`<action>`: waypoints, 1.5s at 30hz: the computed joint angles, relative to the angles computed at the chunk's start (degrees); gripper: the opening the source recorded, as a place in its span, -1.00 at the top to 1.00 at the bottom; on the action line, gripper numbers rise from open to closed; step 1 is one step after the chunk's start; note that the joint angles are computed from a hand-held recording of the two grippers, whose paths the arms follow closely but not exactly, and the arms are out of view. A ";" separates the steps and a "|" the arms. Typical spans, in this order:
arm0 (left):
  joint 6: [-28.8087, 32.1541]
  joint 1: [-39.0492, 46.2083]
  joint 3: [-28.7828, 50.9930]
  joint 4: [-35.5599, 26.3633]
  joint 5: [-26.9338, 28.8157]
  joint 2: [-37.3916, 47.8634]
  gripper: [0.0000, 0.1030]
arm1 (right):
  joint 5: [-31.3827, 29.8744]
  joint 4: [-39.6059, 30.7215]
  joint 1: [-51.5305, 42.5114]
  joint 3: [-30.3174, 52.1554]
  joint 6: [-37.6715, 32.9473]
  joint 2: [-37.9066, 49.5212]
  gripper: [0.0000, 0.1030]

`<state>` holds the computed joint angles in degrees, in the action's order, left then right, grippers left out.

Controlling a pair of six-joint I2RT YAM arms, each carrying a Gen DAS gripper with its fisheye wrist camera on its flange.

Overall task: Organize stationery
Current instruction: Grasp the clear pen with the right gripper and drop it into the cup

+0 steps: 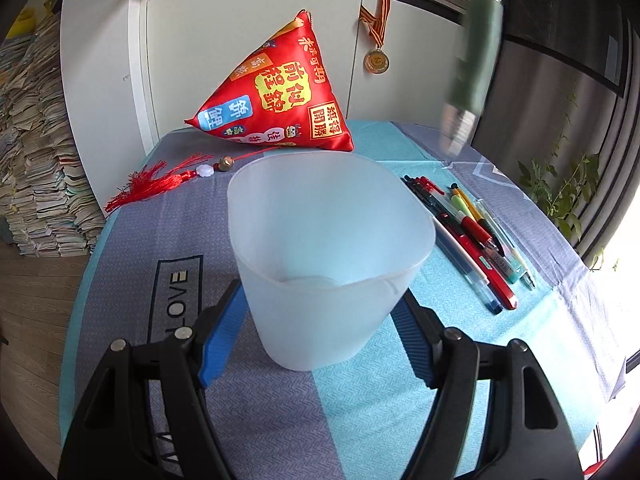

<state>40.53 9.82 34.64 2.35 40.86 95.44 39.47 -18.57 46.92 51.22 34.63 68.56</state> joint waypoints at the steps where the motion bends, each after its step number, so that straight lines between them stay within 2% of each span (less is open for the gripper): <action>1: -0.01 -0.05 -0.03 0.07 -0.09 -0.03 -0.38 | -0.14 0.76 0.10 0.10 -0.47 0.43 0.71; 5: -0.03 -0.08 0.11 0.06 -0.14 0.11 -0.38 | -4.69 4.56 -1.52 -0.79 -0.73 3.15 0.71; 8: -0.02 -0.10 0.11 0.09 -0.18 0.12 -0.38 | -7.46 5.34 -2.99 -1.64 1.12 5.77 0.71; 13: 0.07 -0.07 0.27 -0.12 -0.17 0.23 -0.38 | -15.41 6.84 -7.35 -3.61 4.26 8.81 0.71; 19: 0.34 -0.12 0.58 -0.64 -0.53 0.42 -0.38 | -18.10 7.22 -9.12 -3.98 5.11 11.15 0.71; 26: 0.49 -0.28 1.00 -1.08 -0.96 0.89 -0.39 | -17.92 8.05 -9.19 -4.01 5.15 11.78 0.71; 29: 0.48 -0.30 0.98 -1.18 -1.04 0.84 -0.39 | -15.23 7.52 -8.82 -5.64 6.23 8.31 0.71; 32: 0.43 -0.36 0.95 -1.17 -1.08 0.78 -0.39 | -11.20 6.04 -8.36 -9.32 7.80 1.12 0.71; 35: 0.43 -0.37 0.93 -1.18 -1.10 0.75 -0.39 | -7.70 0.95 -9.26 -12.14 10.02 -4.41 0.70; 38: 0.40 -0.40 0.90 -1.15 -1.13 0.71 -0.39 | -12.82 -2.01 -14.54 -14.94 10.82 -4.25 0.70; 40: 0.37 -0.44 0.83 -1.18 -1.22 0.58 -0.39 | -18.30 0.46 -18.47 -17.88 10.83 -1.54 0.70; 42: 0.33 -0.49 0.80 -1.15 -1.27 0.56 -0.39 | -21.08 3.64 -20.29 -19.58 10.08 2.57 0.70; 45: 0.33 -0.50 0.77 -1.14 -1.25 0.54 -0.39 | -21.07 7.49 -20.70 -19.87 8.88 8.33 0.70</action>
<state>40.86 9.32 35.41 1.21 39.60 95.98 18.40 -11.08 26.22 31.35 43.51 76.89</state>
